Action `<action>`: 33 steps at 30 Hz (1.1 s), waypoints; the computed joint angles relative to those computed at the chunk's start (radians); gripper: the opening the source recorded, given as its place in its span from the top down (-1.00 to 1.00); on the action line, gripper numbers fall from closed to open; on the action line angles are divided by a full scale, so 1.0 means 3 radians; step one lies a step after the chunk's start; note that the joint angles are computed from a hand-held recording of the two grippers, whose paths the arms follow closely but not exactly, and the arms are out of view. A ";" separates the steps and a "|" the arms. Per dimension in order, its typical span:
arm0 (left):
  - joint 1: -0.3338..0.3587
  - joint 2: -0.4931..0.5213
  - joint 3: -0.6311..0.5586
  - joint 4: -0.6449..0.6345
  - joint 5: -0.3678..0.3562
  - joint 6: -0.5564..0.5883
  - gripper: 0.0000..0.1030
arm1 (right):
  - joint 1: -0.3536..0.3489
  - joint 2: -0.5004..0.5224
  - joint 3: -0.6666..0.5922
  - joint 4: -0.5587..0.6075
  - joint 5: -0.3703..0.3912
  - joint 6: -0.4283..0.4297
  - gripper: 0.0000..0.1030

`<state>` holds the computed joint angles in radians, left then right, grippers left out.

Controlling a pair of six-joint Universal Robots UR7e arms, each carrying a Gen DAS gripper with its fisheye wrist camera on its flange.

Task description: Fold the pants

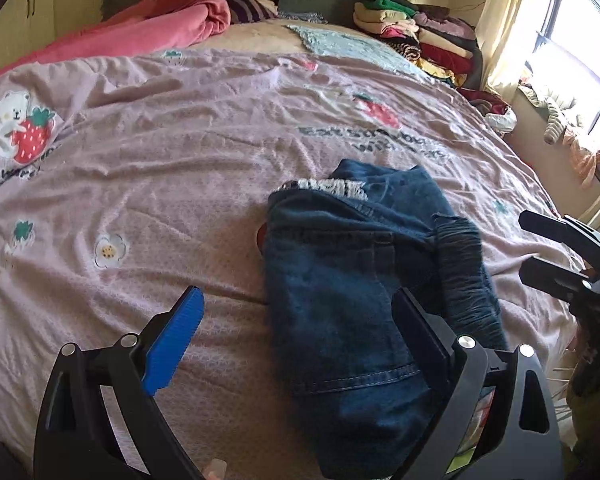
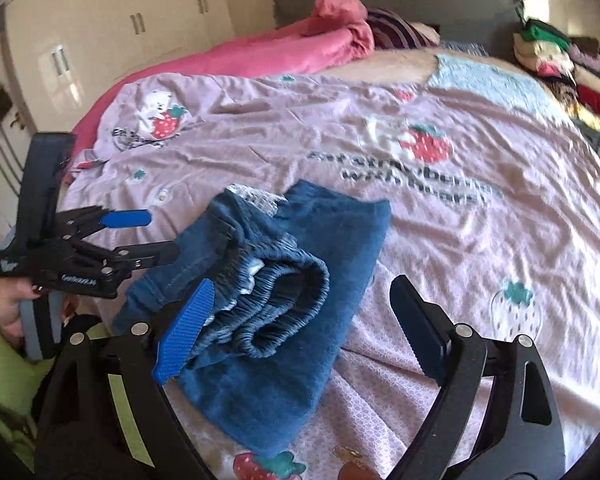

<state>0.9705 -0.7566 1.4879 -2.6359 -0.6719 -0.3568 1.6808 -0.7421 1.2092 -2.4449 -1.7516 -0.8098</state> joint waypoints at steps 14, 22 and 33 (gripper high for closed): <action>0.0151 0.0143 -0.0159 -0.0001 -0.0334 -0.0077 -0.79 | -0.0116 0.0412 -0.0640 0.0872 -0.0006 0.0529 -0.28; 0.0145 0.0230 -0.0289 -0.0015 -0.0427 0.0007 0.05 | -0.0132 0.0444 -0.0728 0.1076 0.0223 0.0366 0.37; 0.0057 0.0250 -0.0418 -0.0310 -0.0260 0.0273 0.37 | -0.0009 0.0461 -0.0798 0.0842 0.0401 0.0044 0.74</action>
